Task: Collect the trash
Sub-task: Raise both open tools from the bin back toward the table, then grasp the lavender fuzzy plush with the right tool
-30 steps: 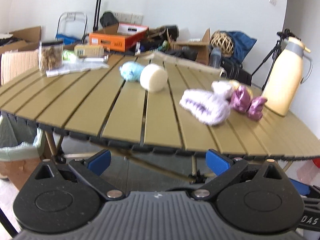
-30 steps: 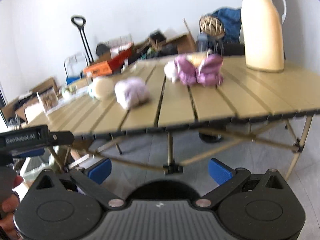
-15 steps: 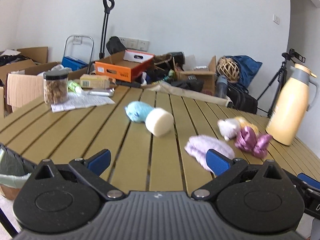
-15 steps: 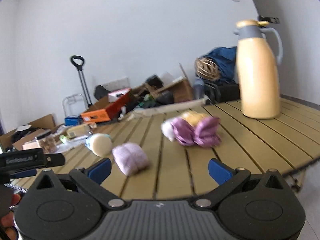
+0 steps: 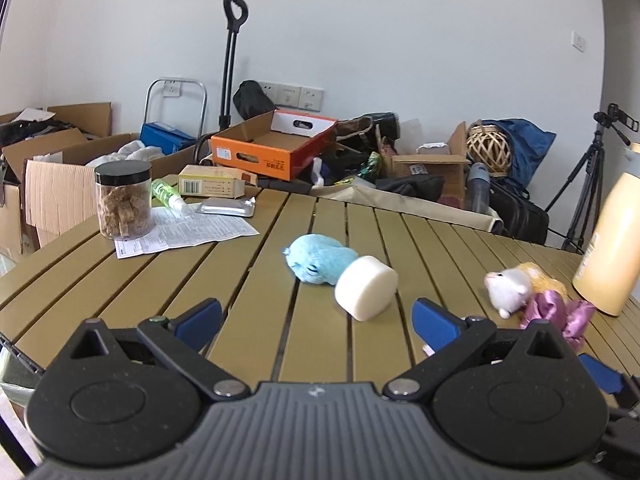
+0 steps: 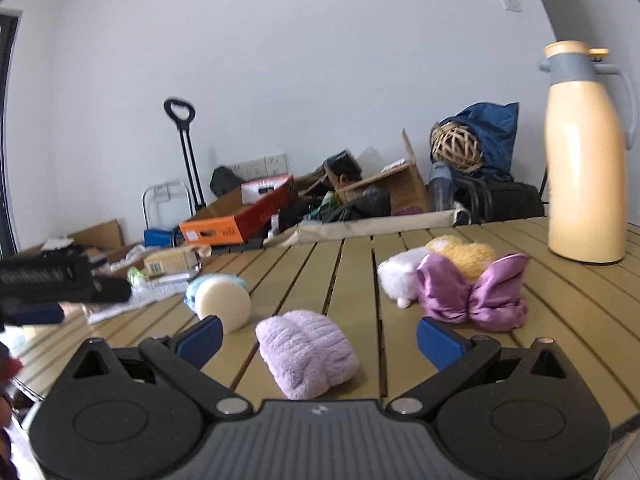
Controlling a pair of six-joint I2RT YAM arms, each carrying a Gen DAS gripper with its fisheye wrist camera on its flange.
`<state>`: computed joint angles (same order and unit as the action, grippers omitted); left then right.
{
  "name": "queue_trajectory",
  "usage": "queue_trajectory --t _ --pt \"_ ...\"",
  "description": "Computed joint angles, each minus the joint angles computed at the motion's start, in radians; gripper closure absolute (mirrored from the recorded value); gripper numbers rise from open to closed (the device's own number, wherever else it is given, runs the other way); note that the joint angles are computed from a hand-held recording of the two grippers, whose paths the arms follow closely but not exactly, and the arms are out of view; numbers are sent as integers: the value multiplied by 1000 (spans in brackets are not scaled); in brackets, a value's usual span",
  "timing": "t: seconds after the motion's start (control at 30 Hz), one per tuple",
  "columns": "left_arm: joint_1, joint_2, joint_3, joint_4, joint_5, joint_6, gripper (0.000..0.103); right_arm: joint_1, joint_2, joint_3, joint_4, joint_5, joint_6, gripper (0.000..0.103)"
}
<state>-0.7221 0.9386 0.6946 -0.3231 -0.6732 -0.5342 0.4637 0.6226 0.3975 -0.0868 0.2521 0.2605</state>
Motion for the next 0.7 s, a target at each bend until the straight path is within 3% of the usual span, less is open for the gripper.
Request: queue_trajectory --t 0.13,0.23,0.47,0.67,0.7 --pt "59 34 4 25 55 3 0 -3 164 28 92 -14 -11 0" --pt "72 46 3 45 73 21 0 25 251 54 119 44 -35 0" --pt "102 98 25 90 109 63 0 6 321 75 129 -10 -57 4" --pt "94 116 23 93 108 60 0 -20 343 90 99 -62 -72 39" --pt "91 116 20 94 105 63 0 -19 343 93 89 -52 -71 50"
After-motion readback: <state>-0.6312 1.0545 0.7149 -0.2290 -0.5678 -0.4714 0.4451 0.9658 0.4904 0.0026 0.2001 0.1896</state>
